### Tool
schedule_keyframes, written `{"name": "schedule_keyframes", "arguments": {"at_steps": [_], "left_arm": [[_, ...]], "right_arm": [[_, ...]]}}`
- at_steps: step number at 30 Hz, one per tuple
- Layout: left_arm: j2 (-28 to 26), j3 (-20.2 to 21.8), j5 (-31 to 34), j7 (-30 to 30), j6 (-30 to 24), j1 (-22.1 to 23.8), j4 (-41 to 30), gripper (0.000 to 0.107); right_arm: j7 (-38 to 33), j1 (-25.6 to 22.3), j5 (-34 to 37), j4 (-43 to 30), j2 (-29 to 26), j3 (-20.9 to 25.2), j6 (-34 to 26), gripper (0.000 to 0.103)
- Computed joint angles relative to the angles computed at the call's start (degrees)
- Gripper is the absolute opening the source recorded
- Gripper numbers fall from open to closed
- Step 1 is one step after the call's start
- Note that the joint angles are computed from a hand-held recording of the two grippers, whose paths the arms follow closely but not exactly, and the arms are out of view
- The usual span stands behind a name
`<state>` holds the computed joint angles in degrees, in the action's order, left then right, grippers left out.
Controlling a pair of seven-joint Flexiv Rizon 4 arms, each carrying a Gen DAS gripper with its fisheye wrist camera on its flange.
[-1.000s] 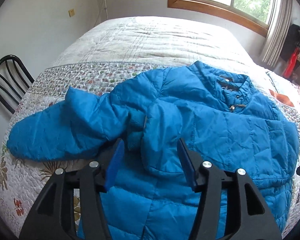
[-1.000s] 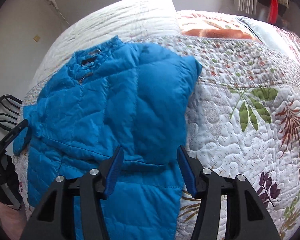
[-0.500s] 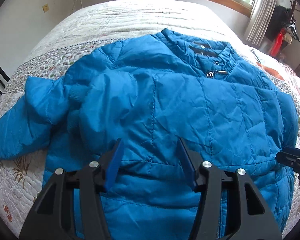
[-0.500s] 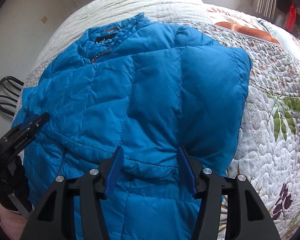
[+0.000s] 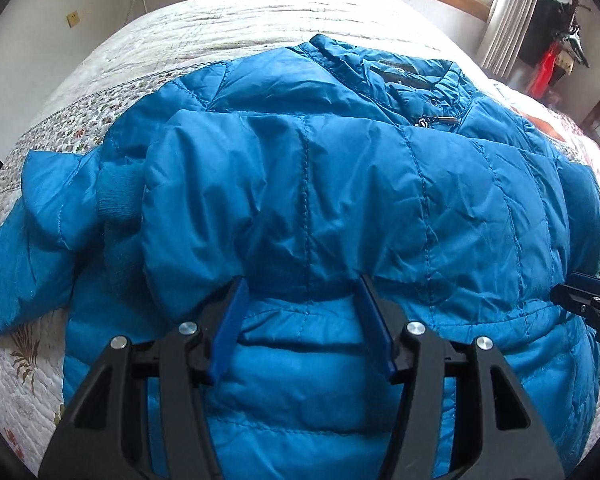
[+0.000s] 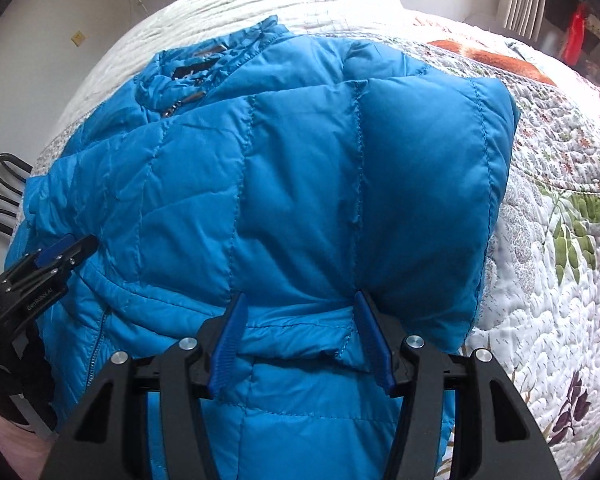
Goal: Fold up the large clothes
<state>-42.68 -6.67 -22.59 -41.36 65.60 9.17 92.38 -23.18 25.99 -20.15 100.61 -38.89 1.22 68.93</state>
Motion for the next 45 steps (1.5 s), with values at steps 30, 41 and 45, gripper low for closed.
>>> {"name": "schedule_keyframes", "arguments": {"at_steps": [30,41,45], "left_arm": [[-13.1,14.4,1.3,-27.3,-17.2,17.7,-31.1,0.086],[-29.9,6.8,0.0,-40.6,-32.0,25.1,-58.9,0.084],[-32.7,7.7,3.0,-42.5,-31.2,23.9,-63.9,0.065]], "right_arm": [[3.7,3.6,-3.2,0.8,5.6,2.7,-5.3,0.066],[4.6,4.9,-2.4,0.6,5.1,3.4,-8.9,0.066],[4.2,4.2,-1.4,0.2,4.1,4.1,-10.4,0.066]]}}
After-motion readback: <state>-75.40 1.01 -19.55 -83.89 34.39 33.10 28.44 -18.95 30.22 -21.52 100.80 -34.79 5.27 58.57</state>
